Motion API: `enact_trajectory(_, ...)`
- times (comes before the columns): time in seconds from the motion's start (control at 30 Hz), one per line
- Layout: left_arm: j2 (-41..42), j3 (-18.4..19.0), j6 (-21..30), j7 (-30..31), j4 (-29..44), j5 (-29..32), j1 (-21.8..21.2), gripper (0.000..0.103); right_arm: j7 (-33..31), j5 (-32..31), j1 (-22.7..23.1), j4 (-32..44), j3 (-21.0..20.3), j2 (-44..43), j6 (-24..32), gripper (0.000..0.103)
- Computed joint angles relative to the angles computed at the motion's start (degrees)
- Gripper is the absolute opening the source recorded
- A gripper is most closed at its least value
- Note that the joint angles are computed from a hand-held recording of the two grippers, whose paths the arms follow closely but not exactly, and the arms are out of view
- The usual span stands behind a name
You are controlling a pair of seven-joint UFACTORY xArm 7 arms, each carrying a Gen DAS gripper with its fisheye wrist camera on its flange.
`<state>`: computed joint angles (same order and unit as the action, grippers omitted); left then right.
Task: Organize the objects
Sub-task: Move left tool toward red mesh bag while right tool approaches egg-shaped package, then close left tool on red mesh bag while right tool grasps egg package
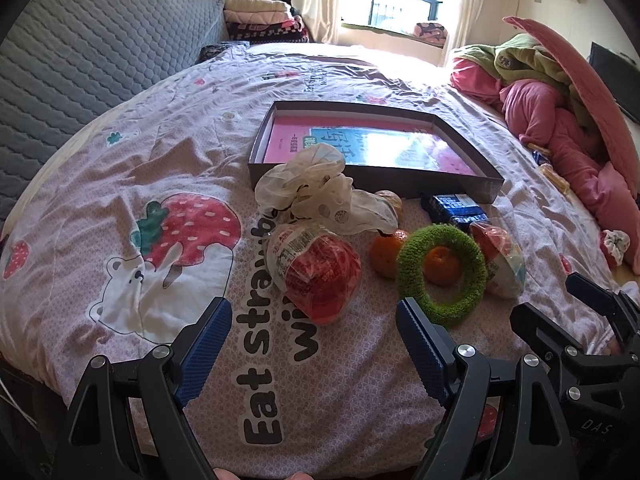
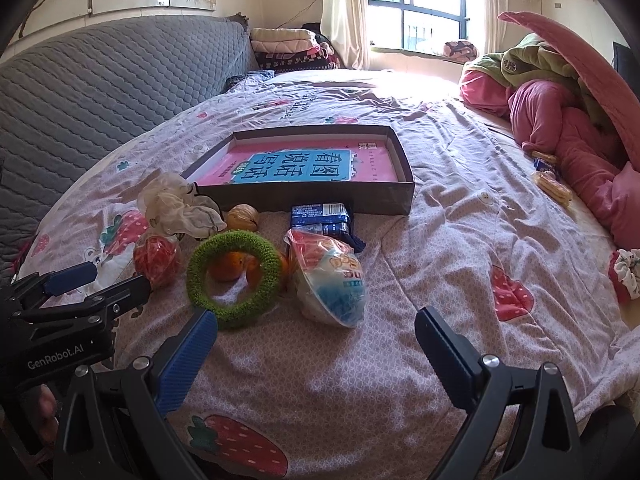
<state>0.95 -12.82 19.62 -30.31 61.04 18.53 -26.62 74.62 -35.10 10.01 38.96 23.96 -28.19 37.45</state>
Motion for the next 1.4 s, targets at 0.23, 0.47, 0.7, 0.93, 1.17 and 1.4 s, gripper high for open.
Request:
enact_trajectory(0.23,1.78,0.55,-0.72,0.81,0.92,-1.55,0.2,0.085,-0.1,0.01,-0.13,-0.83,-0.85,0.67,-1.04,0.1)
enact_trajectory(0.47,3.64,1.35,-0.98,1.18,1.86,-1.78,-0.25,0.085,-0.39,-0.95,-1.07,-1.21,-0.89,0.76,-0.29,0.1)
enact_trajectory(0.7,5.43,1.86,-1.84,1.18,3.05,-1.19,-0.81,0.085,-2.33,-0.14,-1.17,-1.76,-3.2,1.79,-1.08,0.098)
enact_trajectory(0.93,8.35,2.98,-0.91,0.47,5.8,0.15,-2.18,0.085,-4.53,-0.36,-1.46,-0.11,-4.3,5.28,-1.4,0.092)
enact_trajectory(1.17,11.0,4.29,-0.31,-0.56,8.52,1.12,-3.32,0.085,-5.36,-1.57,-1.0,1.77,-5.16,8.31,-2.33,0.078)
enact_trajectory(1.4,13.02,4.85,-0.52,-0.32,10.43,0.67,-3.59,0.085,-5.93,-2.83,0.09,3.24,-6.24,10.61,-2.81,0.06)
